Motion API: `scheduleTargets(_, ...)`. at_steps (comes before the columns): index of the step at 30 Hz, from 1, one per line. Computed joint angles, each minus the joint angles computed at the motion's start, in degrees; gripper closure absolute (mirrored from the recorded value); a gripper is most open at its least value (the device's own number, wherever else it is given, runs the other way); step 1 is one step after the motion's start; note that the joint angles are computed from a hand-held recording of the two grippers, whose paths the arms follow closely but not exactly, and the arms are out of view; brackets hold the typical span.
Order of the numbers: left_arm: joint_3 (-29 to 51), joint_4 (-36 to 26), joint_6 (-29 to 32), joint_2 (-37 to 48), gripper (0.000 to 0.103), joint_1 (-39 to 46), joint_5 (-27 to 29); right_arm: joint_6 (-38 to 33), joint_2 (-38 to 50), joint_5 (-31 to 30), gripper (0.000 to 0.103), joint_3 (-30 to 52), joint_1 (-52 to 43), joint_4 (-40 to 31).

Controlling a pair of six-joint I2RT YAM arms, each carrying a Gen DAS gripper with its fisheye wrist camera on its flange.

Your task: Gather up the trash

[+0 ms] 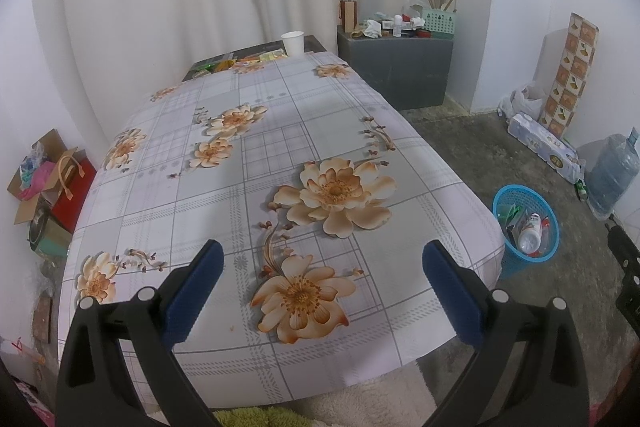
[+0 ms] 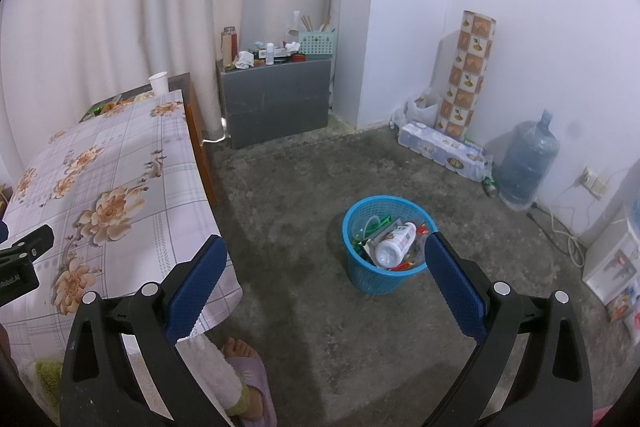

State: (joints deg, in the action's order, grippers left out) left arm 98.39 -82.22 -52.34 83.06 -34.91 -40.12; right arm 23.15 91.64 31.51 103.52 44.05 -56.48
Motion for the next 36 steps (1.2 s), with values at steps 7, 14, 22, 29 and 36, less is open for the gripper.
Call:
scheduleTargets(7,-0.5,0.3,0.0,0.0,0.005,-0.3,0.3,0.0,-0.1,0.0,0.008,-0.1,0.1,0.1)
scheduleTargets(14,-1.0,1.0,0.8,-0.4,0.005,0.3,0.7,0.4,0.0,0.4,0.008,-0.2,0.4,0.0)
scheduleTargets(22,-1.0,1.0,0.9,-0.4,0.005,0.4,0.8,0.4,0.0,0.3,0.008,-0.2,0.4,0.0)
scheduleTargets(29,-2.4,1.7,1.0,-1.0,0.005,0.5,1.2,0.9,0.0,0.8,0.008,-0.3,0.8,-0.1)
scheduleTargets(36,-2.8,1.6,0.7,-1.2,0.005,0.3,1.4,0.9,0.0,0.8,0.008,-0.2,0.8,-0.2)
